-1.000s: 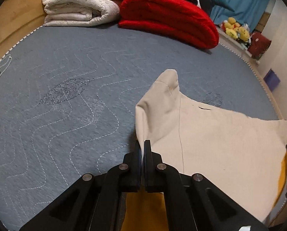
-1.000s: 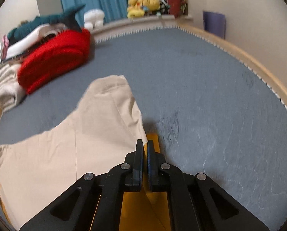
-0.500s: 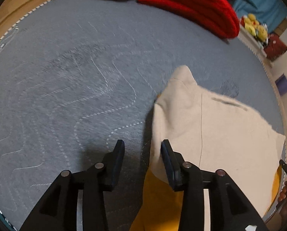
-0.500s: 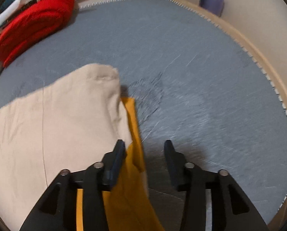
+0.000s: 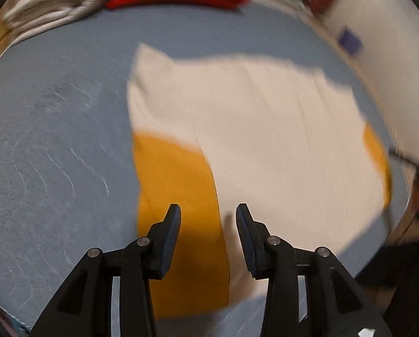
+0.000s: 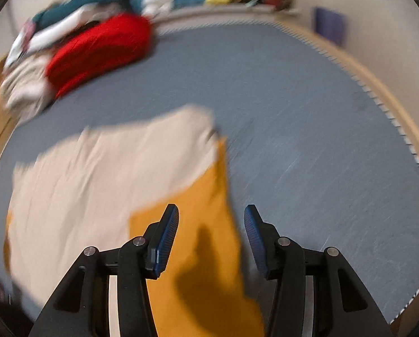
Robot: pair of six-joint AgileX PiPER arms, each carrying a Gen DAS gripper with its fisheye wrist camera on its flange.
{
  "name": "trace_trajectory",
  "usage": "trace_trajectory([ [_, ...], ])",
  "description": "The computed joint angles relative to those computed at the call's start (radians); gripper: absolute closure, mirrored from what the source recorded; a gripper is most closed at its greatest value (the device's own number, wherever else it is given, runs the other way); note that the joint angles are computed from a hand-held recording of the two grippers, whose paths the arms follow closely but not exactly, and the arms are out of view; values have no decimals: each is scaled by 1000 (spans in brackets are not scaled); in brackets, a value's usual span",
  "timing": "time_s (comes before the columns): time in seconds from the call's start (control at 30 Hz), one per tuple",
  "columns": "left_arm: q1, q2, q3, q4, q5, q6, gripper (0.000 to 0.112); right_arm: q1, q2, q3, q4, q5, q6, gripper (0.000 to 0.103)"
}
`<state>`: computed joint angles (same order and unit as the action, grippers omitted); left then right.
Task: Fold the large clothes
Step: 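Release the jacket with both grippers and lift them away, then grasp the orange panel edge of the jacket with the left gripper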
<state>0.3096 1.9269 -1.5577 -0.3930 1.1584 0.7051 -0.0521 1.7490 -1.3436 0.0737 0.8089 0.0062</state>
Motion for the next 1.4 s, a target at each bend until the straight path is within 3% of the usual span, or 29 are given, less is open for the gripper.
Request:
trace_trajectory([
  [0.1,-10,-23,99,69,-38,52,75,24,-14,88,-46,29,-50,53],
  [0.2,-15,5,135,181,-79,-26,76,56,-15,168,-152,66,14,53],
  [0.3,-18,15,153,252,-103,-93,76,11,0,206,-165,103,27,53],
  [0.73,-2,-108,311,351,-201,-259,80,38,-23,244,-311,149,178,53],
  [0.9,40,-292,422,224,-302,-193,80,157,-150,257,-438,135,360,53],
  [1.0,78,-394,480,120,-322,-129,80,233,-300,281,-448,108,476,53],
  [1.2,71,-554,611,59,-350,-150,78,566,-486,357,-586,168,851,50],
  [1.3,43,-573,644,66,-373,-209,77,680,-493,365,-596,177,958,50],
  [1.4,24,-578,669,71,-386,-251,77,749,-401,317,-591,162,962,46],
])
